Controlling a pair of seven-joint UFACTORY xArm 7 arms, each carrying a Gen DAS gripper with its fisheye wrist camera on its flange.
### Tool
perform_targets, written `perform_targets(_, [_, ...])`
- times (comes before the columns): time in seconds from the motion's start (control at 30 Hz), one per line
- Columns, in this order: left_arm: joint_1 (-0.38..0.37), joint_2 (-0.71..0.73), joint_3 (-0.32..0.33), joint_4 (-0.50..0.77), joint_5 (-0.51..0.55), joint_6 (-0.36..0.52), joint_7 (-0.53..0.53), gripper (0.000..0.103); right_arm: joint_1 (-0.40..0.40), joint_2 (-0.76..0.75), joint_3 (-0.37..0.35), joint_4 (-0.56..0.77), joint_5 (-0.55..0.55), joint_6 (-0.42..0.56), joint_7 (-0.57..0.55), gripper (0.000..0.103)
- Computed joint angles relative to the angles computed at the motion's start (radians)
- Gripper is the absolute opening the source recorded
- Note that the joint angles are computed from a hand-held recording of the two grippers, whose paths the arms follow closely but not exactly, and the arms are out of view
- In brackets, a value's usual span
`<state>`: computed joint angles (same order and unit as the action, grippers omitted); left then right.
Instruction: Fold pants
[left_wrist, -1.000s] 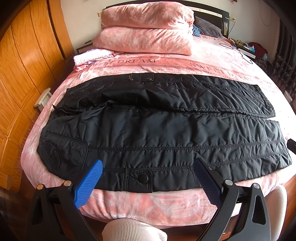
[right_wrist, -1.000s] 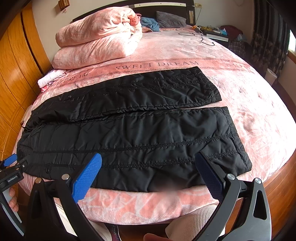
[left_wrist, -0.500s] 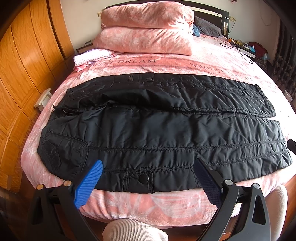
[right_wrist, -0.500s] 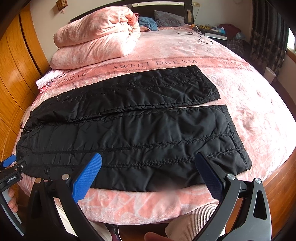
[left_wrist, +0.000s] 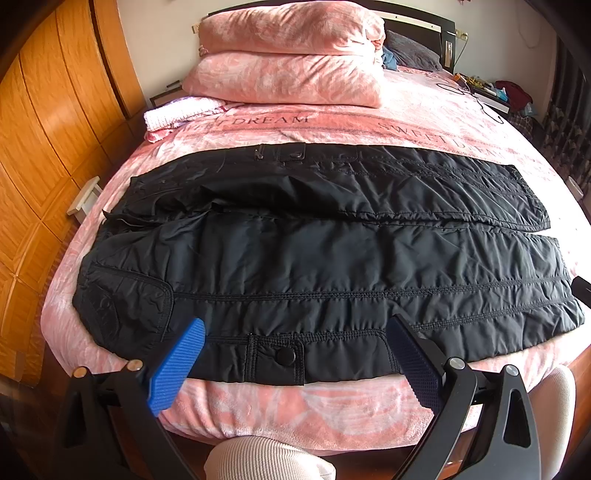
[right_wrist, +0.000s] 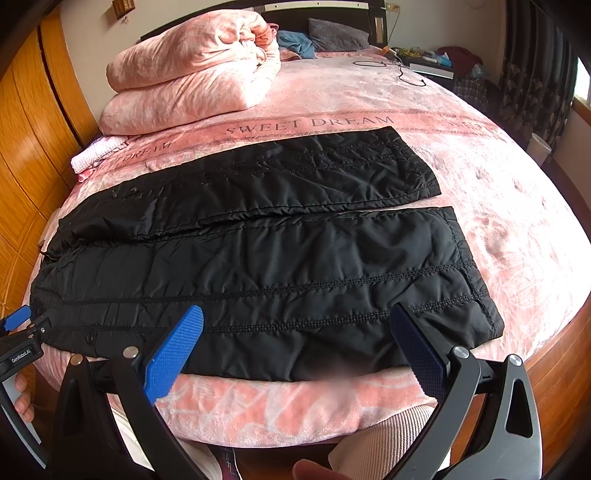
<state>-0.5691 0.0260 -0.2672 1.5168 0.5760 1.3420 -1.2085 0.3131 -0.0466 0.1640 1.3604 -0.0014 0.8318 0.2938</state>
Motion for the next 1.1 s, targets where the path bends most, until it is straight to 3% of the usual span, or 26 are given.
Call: perform_targets(1.1, [0.001,0.008,0.005,-0.003,-0.003,-0.009,0.009,0.099,0.000,0.023,-0.004,0.016,0.015,0.019,-0.010,0.101])
